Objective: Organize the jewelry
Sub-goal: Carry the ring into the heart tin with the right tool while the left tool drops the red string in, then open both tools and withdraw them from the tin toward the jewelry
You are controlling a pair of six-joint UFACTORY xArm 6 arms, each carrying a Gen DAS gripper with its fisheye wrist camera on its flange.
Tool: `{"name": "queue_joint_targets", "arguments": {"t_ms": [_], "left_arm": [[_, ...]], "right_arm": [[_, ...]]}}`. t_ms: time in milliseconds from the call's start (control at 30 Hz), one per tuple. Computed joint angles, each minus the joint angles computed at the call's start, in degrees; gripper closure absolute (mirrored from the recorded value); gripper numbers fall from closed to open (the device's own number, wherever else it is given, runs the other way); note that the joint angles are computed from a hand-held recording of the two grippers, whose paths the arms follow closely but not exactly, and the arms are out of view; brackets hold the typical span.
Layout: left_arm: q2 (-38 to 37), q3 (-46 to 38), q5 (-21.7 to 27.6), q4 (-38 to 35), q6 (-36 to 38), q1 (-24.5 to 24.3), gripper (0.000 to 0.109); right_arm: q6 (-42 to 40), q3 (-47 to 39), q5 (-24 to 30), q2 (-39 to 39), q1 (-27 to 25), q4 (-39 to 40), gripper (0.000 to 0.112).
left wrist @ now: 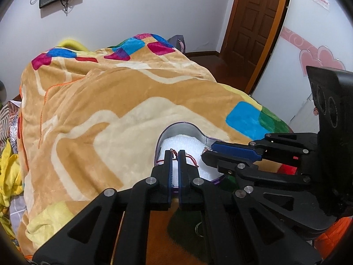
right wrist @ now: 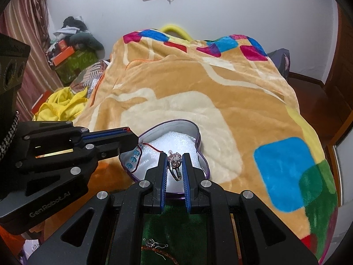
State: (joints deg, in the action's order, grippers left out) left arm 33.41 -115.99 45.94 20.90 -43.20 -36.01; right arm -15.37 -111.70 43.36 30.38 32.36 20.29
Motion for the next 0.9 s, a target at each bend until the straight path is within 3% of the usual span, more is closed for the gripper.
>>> {"name": "queue_joint_targets", "arguments": {"t_ms": [200,300,467,900], "left_arm": [[-0.94,0.46,0.82,0.74,-0.65,-0.34,0.100],[-2.13,1.40,0.78,1.60,-1.53,-0.63,0.098],[-5.09,3.90,0.39,4.22,-3.90,-1.32,0.085],[-14.04,12.97,1.75,11.34,-11.29,-4.26,0.075]], "right_arm": [[0.13,0.04,0.35,-0.62,0.25,-1.39,0.099],[0.76,1.31,-0.64,-1.86,0.32,-2.18,0.092],[1.48,5.40,-3.89,-5.37,0.53,-3.70,0.082],[4.23,16.79,-10.72,-15.96,0.05,-6.15,0.081]]}}
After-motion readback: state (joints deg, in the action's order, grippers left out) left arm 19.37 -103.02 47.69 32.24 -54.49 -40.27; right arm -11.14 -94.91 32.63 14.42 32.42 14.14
